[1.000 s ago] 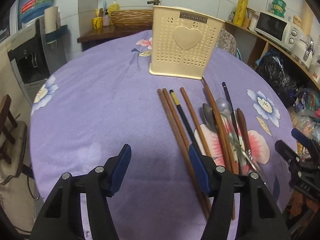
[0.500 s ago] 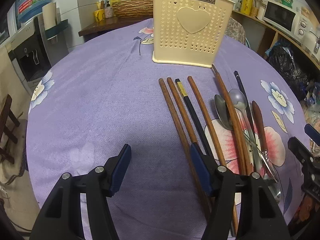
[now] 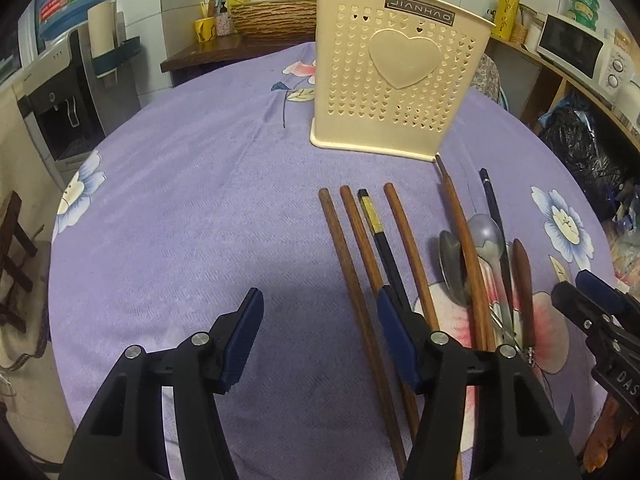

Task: Organize utensils
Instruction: 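Grasp the wooden-handled spoon with the right tool while the left tool grasps a brown chopstick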

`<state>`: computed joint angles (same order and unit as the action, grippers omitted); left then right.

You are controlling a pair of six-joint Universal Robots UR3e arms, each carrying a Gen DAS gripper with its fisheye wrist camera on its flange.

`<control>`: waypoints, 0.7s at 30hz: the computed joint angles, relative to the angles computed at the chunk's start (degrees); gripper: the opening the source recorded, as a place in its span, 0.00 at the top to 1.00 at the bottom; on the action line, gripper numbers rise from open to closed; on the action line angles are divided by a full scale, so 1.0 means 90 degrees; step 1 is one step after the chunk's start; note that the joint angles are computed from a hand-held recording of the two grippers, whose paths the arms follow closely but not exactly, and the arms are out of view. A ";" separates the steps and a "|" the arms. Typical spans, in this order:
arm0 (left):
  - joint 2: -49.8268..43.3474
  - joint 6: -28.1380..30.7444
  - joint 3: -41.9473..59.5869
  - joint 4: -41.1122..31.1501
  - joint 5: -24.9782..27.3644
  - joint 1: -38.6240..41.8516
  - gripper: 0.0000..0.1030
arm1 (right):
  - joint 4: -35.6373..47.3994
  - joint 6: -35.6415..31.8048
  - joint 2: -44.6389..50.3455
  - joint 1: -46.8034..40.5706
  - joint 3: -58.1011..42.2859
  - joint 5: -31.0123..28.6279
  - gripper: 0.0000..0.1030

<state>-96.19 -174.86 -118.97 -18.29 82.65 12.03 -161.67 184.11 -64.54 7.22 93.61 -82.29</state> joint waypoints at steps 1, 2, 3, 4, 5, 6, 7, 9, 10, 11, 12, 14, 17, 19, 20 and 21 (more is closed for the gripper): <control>-0.0007 -0.0013 0.0000 -0.0003 -0.0025 0.0019 0.43 | 0.0104 0.0061 0.0111 0.0034 -0.0158 0.0005 0.52; 0.0004 -0.0023 -0.0002 -0.0055 -0.0109 0.0068 0.44 | 0.0231 0.0136 0.0241 0.0068 -0.0342 0.0008 0.52; 0.0008 -0.0036 0.0007 -0.0119 -0.0181 0.0111 0.44 | 0.0382 0.0197 0.0362 0.0091 -0.0523 0.0006 0.53; 0.0006 -0.0042 -0.0005 -0.0120 -0.0186 0.0126 0.44 | 0.0543 0.0258 0.0501 0.0146 -0.0729 -0.0052 0.57; -0.0011 -0.0023 -0.0025 -0.0065 -0.0149 0.0114 0.44 | 0.0628 0.0295 0.0633 0.0214 -0.0897 -0.0158 0.59; -0.0023 -0.0007 -0.0031 -0.0037 -0.0127 0.0108 0.44 | 0.0688 0.0321 0.0724 0.0250 -0.0993 -0.0233 0.64; -0.0065 -0.0007 -0.0005 -0.0020 -0.0087 0.0090 0.44 | 0.0690 0.0378 0.0811 0.0292 -0.1083 -0.0308 0.68; -0.0094 -0.0034 0.0036 -0.0104 -0.0202 0.0157 0.44 | 0.0658 0.0470 0.0926 0.0355 -0.1217 -0.0422 0.71; -0.0124 -0.0085 0.0089 -0.0175 -0.0293 0.0193 0.44 | 0.0683 0.0539 0.0974 0.0363 -0.1291 -0.0450 0.72; -0.0134 -0.0096 0.0099 -0.0172 -0.0298 0.0199 0.44 | 0.0692 0.0570 0.1022 0.0370 -0.1354 -0.0481 0.73; -0.0157 -0.0115 0.0121 -0.0149 -0.0281 0.0180 0.44 | 0.0704 0.0577 0.1098 0.0401 -0.1459 -0.0557 0.75; -0.0240 -0.0159 0.0240 -0.0156 -0.0226 0.0121 0.45 | 0.0744 0.0578 0.1214 0.0445 -0.1622 -0.0705 0.80; -0.0479 -0.0185 0.0503 -0.0192 0.0006 -0.0034 0.48 | 0.0771 0.0469 0.1257 0.0384 -0.1691 -0.0606 0.80; -0.0722 -0.0247 0.0769 -0.0194 0.0235 -0.0157 0.51 | 0.0903 0.0457 0.1315 0.0357 -0.1838 -0.0567 0.80; -0.0807 -0.0300 0.0894 -0.0238 0.0302 -0.0191 0.52 | 0.0988 0.0425 0.1340 0.0355 -0.1920 -0.0585 0.80; -0.0893 -0.0329 0.1036 -0.0312 0.0312 -0.0212 0.52 | 0.1082 0.0380 0.1377 0.0361 -0.2021 -0.0617 0.80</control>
